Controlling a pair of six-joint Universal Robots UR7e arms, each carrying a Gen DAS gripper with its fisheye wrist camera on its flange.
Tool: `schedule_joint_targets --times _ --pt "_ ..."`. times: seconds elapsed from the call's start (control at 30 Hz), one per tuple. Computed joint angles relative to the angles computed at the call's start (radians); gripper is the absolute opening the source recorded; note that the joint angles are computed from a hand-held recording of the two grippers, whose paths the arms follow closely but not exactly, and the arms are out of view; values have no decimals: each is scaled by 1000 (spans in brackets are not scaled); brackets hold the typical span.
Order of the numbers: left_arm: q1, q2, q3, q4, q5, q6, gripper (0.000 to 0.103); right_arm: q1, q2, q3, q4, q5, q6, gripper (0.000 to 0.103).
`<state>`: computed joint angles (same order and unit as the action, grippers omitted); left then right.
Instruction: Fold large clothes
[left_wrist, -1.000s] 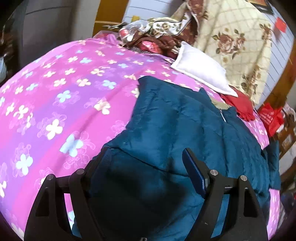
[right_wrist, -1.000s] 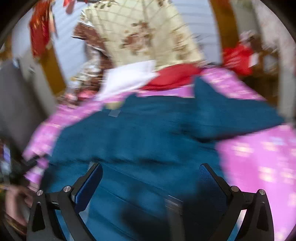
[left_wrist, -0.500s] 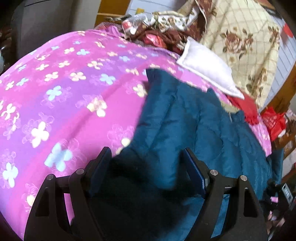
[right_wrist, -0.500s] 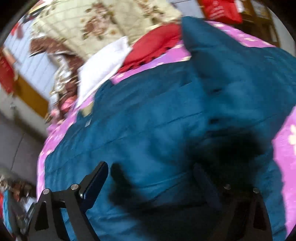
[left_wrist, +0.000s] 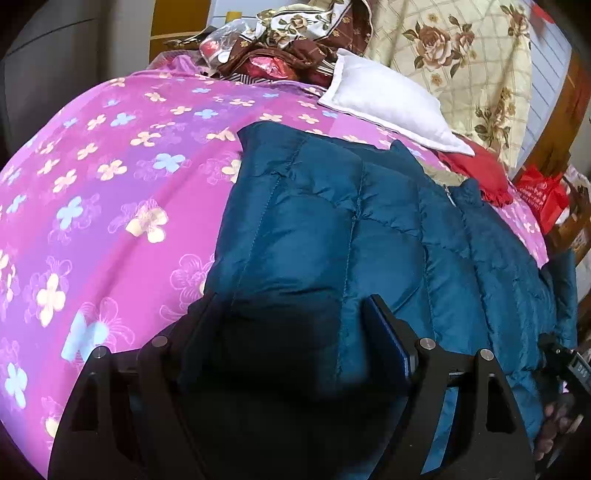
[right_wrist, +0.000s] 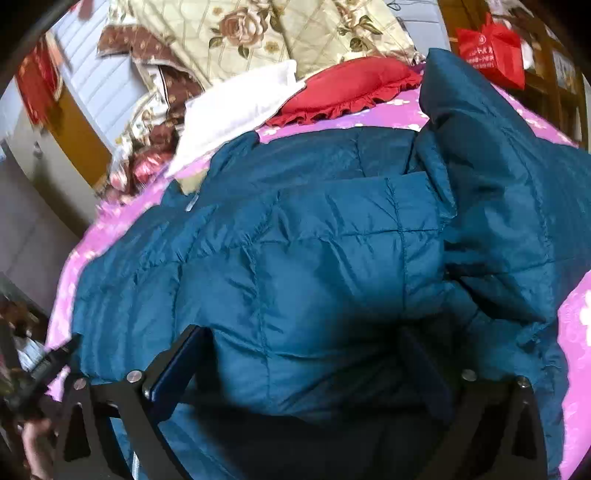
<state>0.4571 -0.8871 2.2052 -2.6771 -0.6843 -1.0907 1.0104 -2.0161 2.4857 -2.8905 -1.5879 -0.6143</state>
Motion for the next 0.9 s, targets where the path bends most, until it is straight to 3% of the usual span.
schedule_joint_targets --times 0.1,0.27,0.37,0.43,0.5,0.53,0.6,0.7,0.8,0.9 --pt "-14 -3 5 24 8 -22 80 19 6 2 -10 -27 -10 103" --pt "-66 -24 27 4 53 -50 80 -2 -45 -8 45 15 -7 103" --pt "-65 -6 8 -1 19 9 80 6 -69 36 -43 45 -60 103" --pt "-39 11 -31 111 -18 -27 80 20 -52 40 -54 21 -87 103" --pt "-36 23 -40 140 -14 -29 80 47 2 19 -22 -69 -75 103" --pt "-38 21 -43 152 -14 -33 80 44 4 28 -48 -74 -84 103" --pt "-44 14 -46 182 -19 -51 80 42 -10 26 -38 -62 -82 103" --pt "-59 16 -54 219 -10 -80 80 -13 -78 34 -10 43 -69 103" --pt "-81 33 -68 264 3 -104 80 -18 -109 53 -46 94 -70 103" --pt "-81 52 -83 296 6 -97 80 23 -104 79 -104 66 -111 103"
